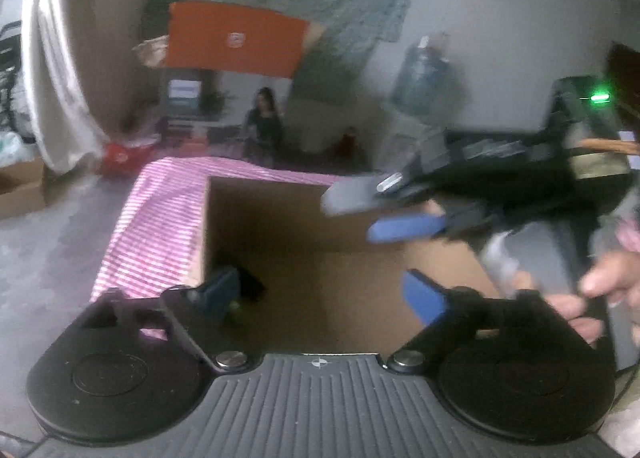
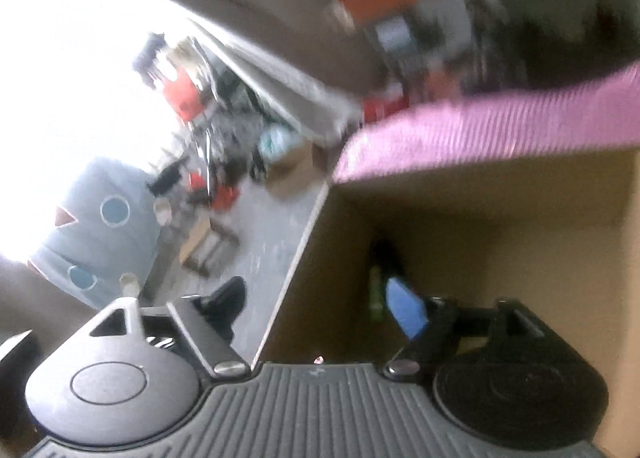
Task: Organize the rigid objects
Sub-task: 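Open the right gripper to release the green-and-white tube in the box, then withdraw the right gripper from the box toward the pink bowl, then close the right gripper on the black tube in the pink bowl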
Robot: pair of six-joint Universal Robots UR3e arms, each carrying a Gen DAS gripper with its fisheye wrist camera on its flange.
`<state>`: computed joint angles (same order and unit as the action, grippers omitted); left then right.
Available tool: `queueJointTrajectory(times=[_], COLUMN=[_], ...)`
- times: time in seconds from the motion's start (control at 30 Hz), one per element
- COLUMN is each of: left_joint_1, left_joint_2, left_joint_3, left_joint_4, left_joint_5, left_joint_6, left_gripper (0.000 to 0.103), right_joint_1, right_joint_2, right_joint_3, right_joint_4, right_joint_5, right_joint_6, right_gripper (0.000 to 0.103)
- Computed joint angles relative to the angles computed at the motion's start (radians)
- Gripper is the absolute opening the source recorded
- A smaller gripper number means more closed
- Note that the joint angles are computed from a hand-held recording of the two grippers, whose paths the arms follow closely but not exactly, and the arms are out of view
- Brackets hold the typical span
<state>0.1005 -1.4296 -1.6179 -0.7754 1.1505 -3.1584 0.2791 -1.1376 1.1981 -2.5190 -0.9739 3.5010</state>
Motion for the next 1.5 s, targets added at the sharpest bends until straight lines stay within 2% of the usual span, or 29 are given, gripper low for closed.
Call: queueJointTrajectory(times=[0.03, 0.1, 0.17, 0.3, 0.43, 0.47, 0.53, 0.63, 0.73, 0.8, 0.9, 0.97, 1.0, 1.1, 1.17, 1.27, 1.37, 1.43, 1.5], left_joint_1=[0.007, 0.016, 0.024, 0.006, 0.007, 0.009, 0.011, 0.008, -0.029, -0.109, -0.290, -0.365, -0.383, -0.409, -0.424, -0.444, -0.430, -0.422, -0.425], left_joint_2=[0.027, 0.071, 0.096, 0.133, 0.189, 0.194, 0.207, 0.214, 0.210, 0.178, 0.096, 0.037, 0.019, -0.015, -0.027, -0.062, -0.081, -0.088, -0.092], left_joint_3=[-0.026, -0.071, -0.102, -0.191, -0.313, -0.335, -0.372, -0.396, -0.426, -0.427, -0.405, -0.382, -0.379, -0.380, -0.387, -0.363, -0.345, -0.343, -0.345], left_joint_4=[-0.003, -0.027, -0.070, -0.073, -0.032, -0.024, -0.008, 0.004, 0.075, 0.159, 0.267, 0.296, 0.307, 0.342, 0.373, 0.380, 0.359, 0.355, 0.356], left_joint_5=[-0.025, -0.071, -0.117, -0.136, -0.201, -0.218, -0.238, -0.242, -0.182, -0.060, 0.196, 0.295, 0.314, 0.328, 0.346, 0.359, 0.323, 0.303, 0.295], left_joint_6=[0.005, -0.002, 0.001, -0.001, 0.030, 0.026, 0.013, 0.025, 0.023, 0.013, 0.050, 0.071, 0.078, 0.099, 0.122, 0.144, 0.153, 0.161, 0.169], left_gripper=[0.099, 0.102, 0.103, 0.103, 0.103, 0.103, 0.103, 0.103, 0.103, 0.103, 0.103, 0.103, 0.103, 0.095, 0.088, 0.074, 0.060, 0.056, 0.045], right_joint_1=[0.009, 0.021, 0.065, 0.259, 0.441, 0.487, 0.518, 0.493, 0.442, 0.387, 0.326, 0.295, 0.269, 0.143, 0.090, 0.020, -0.057, -0.065, -0.057], right_joint_2=[-0.094, -0.213, -0.333, -0.439, -0.435, -0.413, -0.421, -0.449, -0.508, -0.538, -0.549, -0.507, -0.500, -0.477, -0.475, -0.434, -0.356, -0.299, -0.273], right_joint_3=[0.105, 0.276, 0.411, 0.546, 0.600, 0.584, 0.615, 0.705, 0.873, 0.988, 1.108, 1.153, 1.180, 1.271, 1.312, 1.352, 1.387, 1.379, 1.365], right_joint_4=[-0.053, -0.205, -0.257, -0.251, -0.199, -0.163, -0.144, -0.221, -0.420, -0.560, -0.704, -0.790, -0.826, -0.952, -0.997, -1.079, -1.191, -1.237, -1.240], right_joint_5=[-0.061, -0.111, -0.250, -0.657, -1.037, -1.110, -1.165, -1.127, -1.034, -0.940, -0.831, -0.777, -0.732, -0.505, -0.410, -0.299, -0.164, -0.130, -0.126], right_joint_6=[0.006, -0.035, -0.073, -0.118, -0.109, -0.066, 0.000, 0.065, 0.096, 0.130, 0.206, 0.241, 0.254, 0.293, 0.310, 0.328, 0.363, 0.381, 0.378], right_gripper=[0.103, 0.103, 0.103, 0.103, 0.103, 0.103, 0.103, 0.103, 0.103, 0.103, 0.103, 0.103, 0.103, 0.101, 0.095, 0.082, 0.070, 0.065, 0.060])
